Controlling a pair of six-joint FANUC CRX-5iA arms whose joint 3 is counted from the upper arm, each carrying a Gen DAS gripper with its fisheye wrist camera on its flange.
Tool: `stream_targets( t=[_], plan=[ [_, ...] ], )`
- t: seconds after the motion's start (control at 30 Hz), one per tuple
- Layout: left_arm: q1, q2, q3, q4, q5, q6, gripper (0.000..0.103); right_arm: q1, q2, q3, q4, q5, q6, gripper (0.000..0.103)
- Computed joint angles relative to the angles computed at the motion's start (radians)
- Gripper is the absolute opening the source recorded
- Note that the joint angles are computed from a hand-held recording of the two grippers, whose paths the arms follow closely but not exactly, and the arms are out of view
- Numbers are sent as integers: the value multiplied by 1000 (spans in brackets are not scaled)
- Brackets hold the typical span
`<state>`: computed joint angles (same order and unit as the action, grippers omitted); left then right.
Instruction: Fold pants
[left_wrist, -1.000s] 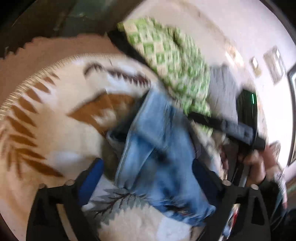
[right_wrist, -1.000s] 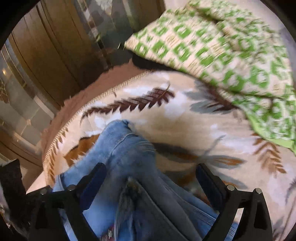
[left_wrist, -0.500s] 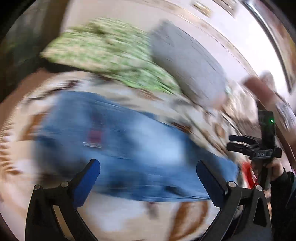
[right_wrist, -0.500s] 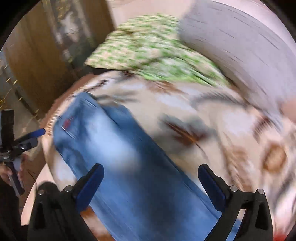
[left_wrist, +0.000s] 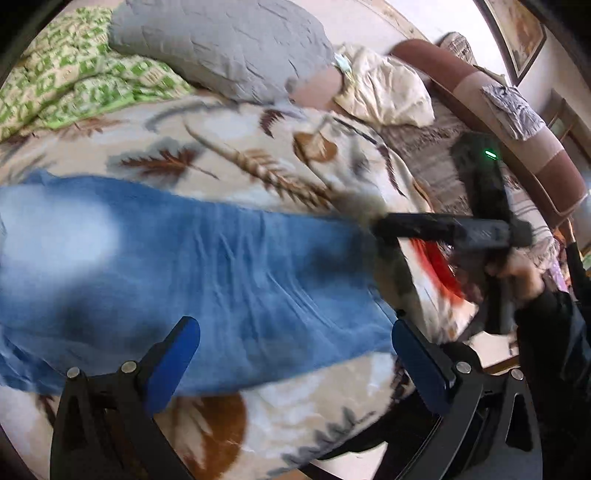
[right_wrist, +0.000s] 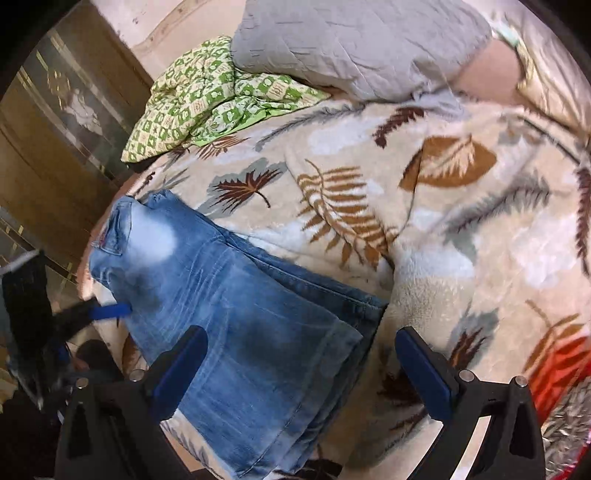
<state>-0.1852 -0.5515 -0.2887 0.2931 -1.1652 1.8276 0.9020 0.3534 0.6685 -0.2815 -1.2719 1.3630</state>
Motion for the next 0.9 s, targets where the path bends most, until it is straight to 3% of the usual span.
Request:
stream_targets(
  t=[0.27,0.47,0.7,0.9],
  plan=[
    [-15,-3,-32,28,-32,27,103,-106,73,35,-214,8,-102,103],
    [-23,3,-47,60,-7,43,103,-161,87,51,-368,-3,-53,103],
    [-39,12,-40,49,-9,43,103,-152,44,47,-352,-1,14,103],
    [-36,3,-47,50,-8,55,103,-113,128,189,-288,-62,9,103]
  ],
)
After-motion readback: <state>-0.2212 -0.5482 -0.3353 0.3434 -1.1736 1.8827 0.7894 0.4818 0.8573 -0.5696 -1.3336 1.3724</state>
